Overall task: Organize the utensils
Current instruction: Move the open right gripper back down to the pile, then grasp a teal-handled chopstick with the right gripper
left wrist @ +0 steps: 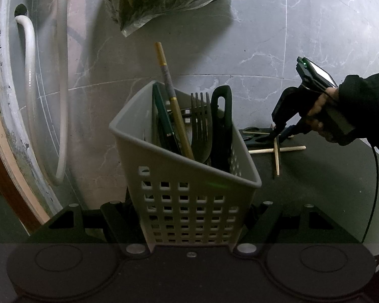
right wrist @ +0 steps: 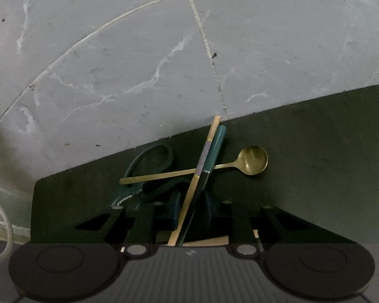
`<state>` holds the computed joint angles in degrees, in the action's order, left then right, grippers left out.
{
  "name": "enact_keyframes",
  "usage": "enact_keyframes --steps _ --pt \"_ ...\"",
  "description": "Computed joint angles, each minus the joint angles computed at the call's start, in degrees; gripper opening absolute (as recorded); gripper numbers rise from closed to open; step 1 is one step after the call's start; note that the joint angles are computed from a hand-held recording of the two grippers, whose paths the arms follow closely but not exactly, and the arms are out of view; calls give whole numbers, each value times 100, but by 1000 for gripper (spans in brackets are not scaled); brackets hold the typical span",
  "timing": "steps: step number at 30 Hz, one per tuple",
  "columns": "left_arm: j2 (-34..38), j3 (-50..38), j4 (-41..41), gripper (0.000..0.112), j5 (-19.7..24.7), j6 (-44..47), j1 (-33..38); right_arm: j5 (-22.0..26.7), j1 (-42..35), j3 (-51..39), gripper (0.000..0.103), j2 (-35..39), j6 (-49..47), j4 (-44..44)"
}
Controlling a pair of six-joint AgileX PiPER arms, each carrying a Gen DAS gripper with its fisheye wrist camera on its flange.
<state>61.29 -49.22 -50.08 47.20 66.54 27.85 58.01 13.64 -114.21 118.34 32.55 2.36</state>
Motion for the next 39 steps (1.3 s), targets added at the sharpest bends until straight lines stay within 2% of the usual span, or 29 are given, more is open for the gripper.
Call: enact_keyframes --steps 3,5,12,15,16,19,27,35,39 --pt "3 0 -14 76 7 21 13 205 47 -412 23 242 54 -25" --pt "8 4 -26 76 1 40 12 75 26 -365 23 224 -26 38" --pt "32 25 -99 76 -56 85 -7 -1215 -133 1036 17 -378 -98 538" --pt "42 16 -89 76 -65 80 -19 -1784 -297 1704 13 -663 -369 1124" --pt "50 4 -69 76 -81 62 -44 -1999 -359 1956 7 -762 -562 1404" --pt "42 14 -64 76 -117 35 -75 -2336 -454 2437 7 -967 -876 1836" --pt "36 21 -59 76 -135 14 -97 -2215 -564 2487 7 -1016 -1250 2103" --pt "50 45 -167 76 -134 166 -78 -1533 -123 1619 8 -662 -703 866" --pt "36 80 -216 76 -141 193 -57 -1497 1 1544 6 -644 -638 575"
